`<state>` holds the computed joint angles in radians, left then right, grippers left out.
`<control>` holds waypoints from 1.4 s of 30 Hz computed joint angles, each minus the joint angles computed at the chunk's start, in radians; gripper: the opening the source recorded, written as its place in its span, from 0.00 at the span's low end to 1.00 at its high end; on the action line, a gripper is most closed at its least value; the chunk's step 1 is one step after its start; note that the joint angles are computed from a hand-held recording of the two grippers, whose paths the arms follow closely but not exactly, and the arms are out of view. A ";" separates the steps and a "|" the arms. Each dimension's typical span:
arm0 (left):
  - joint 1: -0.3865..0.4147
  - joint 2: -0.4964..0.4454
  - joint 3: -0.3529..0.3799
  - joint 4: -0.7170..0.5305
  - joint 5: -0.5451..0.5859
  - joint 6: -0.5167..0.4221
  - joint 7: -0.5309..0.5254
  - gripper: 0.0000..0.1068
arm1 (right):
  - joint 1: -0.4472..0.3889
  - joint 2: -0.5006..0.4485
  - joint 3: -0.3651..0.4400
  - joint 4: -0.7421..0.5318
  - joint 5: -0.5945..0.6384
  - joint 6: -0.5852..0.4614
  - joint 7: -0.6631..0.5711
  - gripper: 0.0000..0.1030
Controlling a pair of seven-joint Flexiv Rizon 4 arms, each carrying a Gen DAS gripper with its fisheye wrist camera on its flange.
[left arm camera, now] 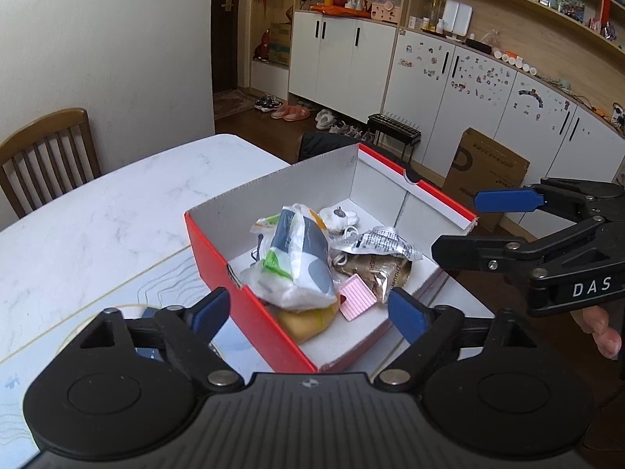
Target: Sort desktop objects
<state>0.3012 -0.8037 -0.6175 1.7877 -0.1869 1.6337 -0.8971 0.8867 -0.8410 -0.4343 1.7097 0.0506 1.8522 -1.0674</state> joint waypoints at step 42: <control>0.116 -0.016 -0.048 0.079 0.176 0.110 -0.105 0.96 | 0.133 -0.018 -0.094 0.059 0.037 -0.025 0.112 0.91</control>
